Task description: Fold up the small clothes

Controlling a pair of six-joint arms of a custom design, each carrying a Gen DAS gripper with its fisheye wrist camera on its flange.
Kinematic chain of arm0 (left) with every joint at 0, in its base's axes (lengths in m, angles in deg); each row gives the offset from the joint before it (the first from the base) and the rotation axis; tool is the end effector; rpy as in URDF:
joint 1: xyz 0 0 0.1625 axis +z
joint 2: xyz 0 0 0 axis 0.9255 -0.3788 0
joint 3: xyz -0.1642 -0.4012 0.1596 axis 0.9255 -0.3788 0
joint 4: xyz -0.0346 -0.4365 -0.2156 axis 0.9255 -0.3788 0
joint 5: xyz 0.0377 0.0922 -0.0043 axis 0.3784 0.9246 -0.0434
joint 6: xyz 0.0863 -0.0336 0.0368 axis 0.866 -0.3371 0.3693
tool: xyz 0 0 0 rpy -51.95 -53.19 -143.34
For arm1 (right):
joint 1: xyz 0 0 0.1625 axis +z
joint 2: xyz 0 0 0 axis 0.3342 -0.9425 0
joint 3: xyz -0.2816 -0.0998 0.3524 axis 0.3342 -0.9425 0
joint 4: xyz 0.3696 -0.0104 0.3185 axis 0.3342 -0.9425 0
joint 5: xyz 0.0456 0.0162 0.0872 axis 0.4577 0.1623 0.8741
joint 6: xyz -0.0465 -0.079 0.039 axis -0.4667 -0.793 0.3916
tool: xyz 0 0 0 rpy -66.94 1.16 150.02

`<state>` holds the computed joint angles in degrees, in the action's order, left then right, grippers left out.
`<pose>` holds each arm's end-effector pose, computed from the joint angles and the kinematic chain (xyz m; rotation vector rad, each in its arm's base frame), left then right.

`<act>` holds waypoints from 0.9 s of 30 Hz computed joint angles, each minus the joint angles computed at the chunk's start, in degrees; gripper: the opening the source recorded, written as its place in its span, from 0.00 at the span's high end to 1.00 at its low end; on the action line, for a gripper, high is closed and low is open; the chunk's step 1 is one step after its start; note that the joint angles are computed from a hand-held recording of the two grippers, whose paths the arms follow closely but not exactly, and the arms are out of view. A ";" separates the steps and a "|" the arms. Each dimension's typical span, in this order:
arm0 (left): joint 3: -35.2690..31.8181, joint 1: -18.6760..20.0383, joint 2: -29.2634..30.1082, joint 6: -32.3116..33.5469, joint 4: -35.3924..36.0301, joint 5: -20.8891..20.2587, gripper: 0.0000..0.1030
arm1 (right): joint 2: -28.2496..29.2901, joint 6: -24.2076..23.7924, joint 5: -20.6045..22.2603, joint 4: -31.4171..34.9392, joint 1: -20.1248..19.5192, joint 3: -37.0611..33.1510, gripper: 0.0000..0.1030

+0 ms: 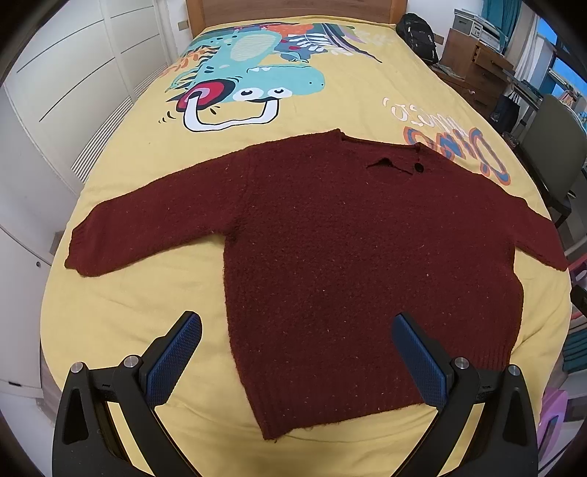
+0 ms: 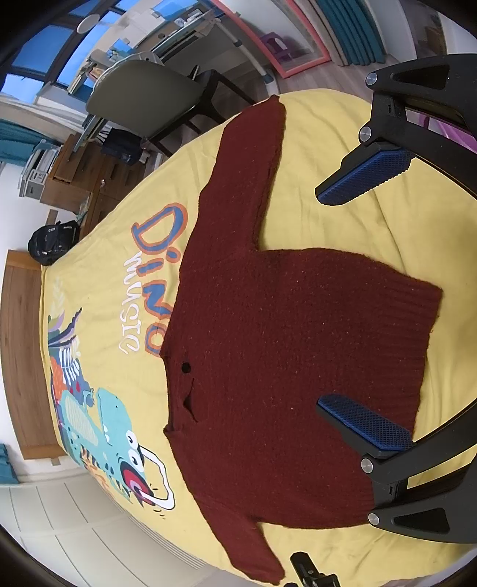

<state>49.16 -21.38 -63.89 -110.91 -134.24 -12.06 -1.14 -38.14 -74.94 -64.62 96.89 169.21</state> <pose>-0.2347 -0.5593 0.4232 -0.3504 2.1402 -0.7338 0.4248 -0.6956 0.2323 0.8337 -2.3160 0.3942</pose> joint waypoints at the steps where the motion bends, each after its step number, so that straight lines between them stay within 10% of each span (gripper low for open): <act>1: 0.05 0.02 -0.08 -0.02 -0.06 0.00 0.01 | 0.03 -0.09 -0.04 0.06 -0.01 -0.05 0.00; 27: -0.23 -0.15 -1.12 -0.17 -0.07 -0.06 0.01 | 1.03 -1.26 -1.00 0.75 0.43 -0.71 0.00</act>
